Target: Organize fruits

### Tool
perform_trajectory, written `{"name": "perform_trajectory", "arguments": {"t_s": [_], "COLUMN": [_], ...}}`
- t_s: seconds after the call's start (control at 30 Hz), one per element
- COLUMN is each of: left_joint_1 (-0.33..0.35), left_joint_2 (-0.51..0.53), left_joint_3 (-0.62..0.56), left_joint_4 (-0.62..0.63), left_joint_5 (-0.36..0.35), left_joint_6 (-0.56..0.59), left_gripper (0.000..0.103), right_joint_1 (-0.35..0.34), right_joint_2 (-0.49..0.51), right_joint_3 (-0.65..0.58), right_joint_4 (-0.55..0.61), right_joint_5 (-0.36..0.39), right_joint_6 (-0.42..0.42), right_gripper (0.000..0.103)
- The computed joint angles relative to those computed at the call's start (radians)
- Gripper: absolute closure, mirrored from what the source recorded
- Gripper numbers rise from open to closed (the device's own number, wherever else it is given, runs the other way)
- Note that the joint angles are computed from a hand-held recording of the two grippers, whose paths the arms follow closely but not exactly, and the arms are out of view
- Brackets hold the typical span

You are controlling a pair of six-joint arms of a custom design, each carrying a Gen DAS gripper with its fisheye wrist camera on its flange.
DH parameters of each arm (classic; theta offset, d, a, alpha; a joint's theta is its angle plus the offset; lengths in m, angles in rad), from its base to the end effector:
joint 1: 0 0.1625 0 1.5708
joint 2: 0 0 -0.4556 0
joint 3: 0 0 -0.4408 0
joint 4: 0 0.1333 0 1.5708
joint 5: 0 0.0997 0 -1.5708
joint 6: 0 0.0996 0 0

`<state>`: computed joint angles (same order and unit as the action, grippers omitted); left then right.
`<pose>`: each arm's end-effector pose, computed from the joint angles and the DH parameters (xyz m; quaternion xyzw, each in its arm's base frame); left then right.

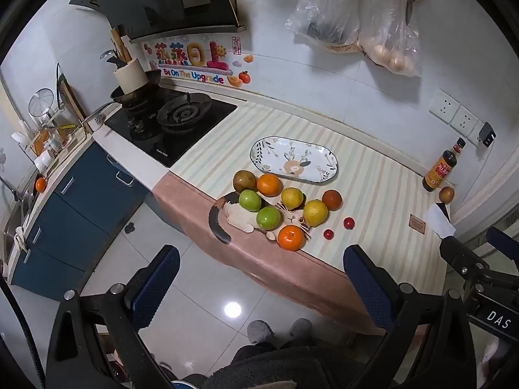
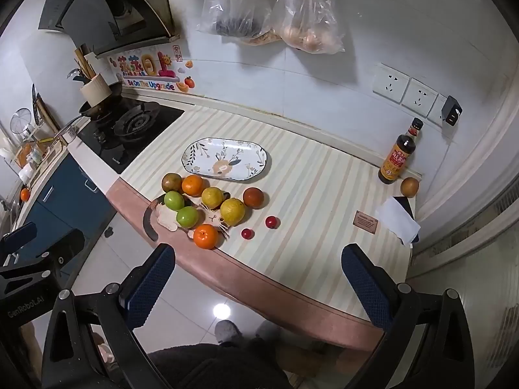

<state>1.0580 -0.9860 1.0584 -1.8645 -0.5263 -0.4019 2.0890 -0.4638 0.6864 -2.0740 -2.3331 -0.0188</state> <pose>-0.2010 -0.8042 0.4836 -0.0073 0.8631 -0.3048 0.4026 0.5282 -0.7960 0.2274 0.1937 -0.9000 0.2168 0.3248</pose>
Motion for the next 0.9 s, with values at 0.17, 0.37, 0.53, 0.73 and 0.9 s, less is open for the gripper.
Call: {"name": "perform_trajectory", "arguments": {"t_s": [0.17,0.37,0.53,0.73,0.9], "left_joint_1": [0.000,0.000,0.000,0.000,0.000], "left_joint_2": [0.000,0.001,0.001,0.002,0.001], "left_joint_3": [-0.003,-0.005,-0.006,-0.007,-0.006], "left_joint_4": [0.008,0.015,0.016,0.021,0.017], "left_joint_5": [-0.004,-0.002,-0.003,-0.003,-0.004], "left_joint_6": [-0.005,-0.009,-0.009,-0.013,-0.009], "left_gripper": [0.000,0.000,0.000,0.000,0.000], "right_joint_1": [0.000,-0.001,-0.001,-0.002,0.001], "right_joint_2": [0.008,0.009,0.018,0.015,0.019], "right_joint_3": [-0.011,-0.012,-0.023,-0.021,-0.020], "right_joint_4": [-0.001,-0.001,0.006,0.007,0.005], "right_joint_5": [0.006,0.008,0.005,0.007,0.006], "right_joint_6": [0.000,-0.005,-0.002,-0.003,0.002], "right_gripper": [0.000,0.000,0.000,0.000,0.000]}}
